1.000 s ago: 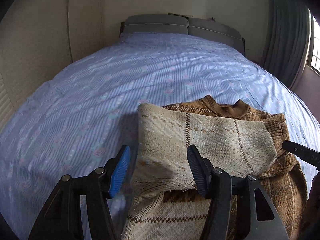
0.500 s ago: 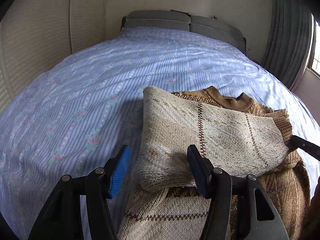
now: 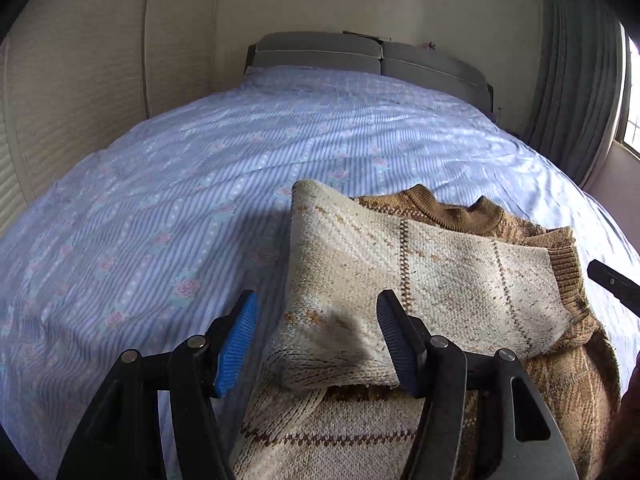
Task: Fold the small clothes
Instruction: 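Open the left gripper and release the cream sleeve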
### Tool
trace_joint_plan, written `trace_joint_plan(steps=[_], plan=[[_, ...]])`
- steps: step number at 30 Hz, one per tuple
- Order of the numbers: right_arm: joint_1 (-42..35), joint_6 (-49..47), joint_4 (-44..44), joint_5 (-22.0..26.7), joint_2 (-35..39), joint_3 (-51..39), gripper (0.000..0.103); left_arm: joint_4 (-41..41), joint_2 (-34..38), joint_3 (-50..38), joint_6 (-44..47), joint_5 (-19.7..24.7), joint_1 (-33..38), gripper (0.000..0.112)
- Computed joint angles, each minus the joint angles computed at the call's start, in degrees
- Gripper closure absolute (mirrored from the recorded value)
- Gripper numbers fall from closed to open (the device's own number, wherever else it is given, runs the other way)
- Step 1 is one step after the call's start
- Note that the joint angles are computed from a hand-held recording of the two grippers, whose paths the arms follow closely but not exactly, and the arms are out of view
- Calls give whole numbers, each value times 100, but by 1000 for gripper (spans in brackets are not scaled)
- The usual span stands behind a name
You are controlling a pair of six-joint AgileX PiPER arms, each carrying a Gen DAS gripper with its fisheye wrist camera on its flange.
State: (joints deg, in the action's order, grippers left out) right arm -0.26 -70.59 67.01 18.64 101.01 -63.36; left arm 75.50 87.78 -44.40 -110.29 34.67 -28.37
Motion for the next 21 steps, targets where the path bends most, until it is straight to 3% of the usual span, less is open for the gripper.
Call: trace_joint_plan(steps=[3,8,14,17,21], plan=[[45,-403,258,456,153,-226,65,289,5,-86,-123,-136,-48,50],[340,1585,-1694,571,769,-927,65,-106,484,-446,589,-345,90,47],[230,1740,-1755,660,887,-910,66,-280,587,-316,465,-779,527,39],[253,1877,-1866,583,572,-691,65,-625,248,-149,684,-710,450,40],[-51,1062,-1045,484,-449,241,41,-1101,-609,279,918,103,-253,40]])
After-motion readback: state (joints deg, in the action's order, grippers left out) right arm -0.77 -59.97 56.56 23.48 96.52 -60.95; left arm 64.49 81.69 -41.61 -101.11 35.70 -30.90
